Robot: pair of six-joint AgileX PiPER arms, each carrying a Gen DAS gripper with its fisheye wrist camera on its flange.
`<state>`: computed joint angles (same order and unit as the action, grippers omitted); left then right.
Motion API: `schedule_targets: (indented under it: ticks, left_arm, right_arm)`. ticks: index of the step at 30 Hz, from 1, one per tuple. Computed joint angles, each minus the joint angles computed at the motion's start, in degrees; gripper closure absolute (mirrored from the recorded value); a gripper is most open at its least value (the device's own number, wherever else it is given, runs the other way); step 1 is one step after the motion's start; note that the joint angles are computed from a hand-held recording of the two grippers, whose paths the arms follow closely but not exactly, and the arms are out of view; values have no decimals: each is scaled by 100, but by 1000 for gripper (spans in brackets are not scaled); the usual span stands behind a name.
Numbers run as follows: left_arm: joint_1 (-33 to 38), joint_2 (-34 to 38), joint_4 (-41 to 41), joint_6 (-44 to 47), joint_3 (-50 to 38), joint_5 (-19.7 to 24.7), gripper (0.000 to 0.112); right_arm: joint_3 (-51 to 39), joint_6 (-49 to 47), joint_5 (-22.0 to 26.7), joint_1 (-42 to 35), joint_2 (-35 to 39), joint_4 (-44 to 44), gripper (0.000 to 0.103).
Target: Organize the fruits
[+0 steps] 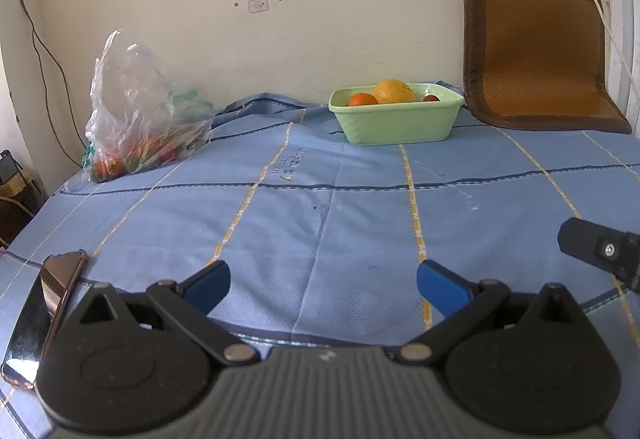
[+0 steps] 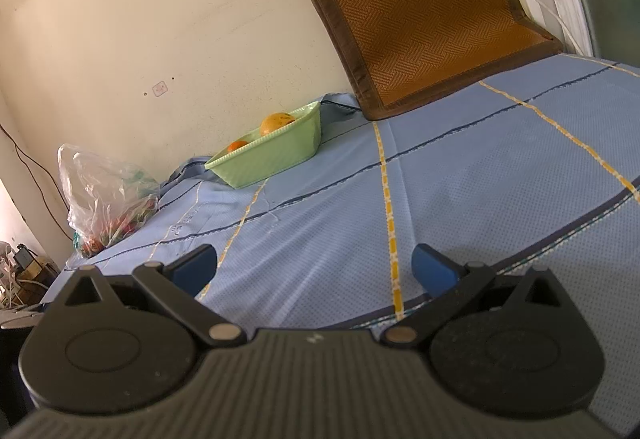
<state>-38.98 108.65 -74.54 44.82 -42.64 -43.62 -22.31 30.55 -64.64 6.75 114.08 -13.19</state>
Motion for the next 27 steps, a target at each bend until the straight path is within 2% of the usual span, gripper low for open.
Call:
schedule_targets:
  ticks: [20,27]
  left_arm:
    - [111,21,74,-89,14,92,9]
    - [174,-79,689,-555,197,227,9]
  right_arm:
    - [-3,-8,0,10,3,14,0]
    - [23,-81,-51,41,27,77,0]
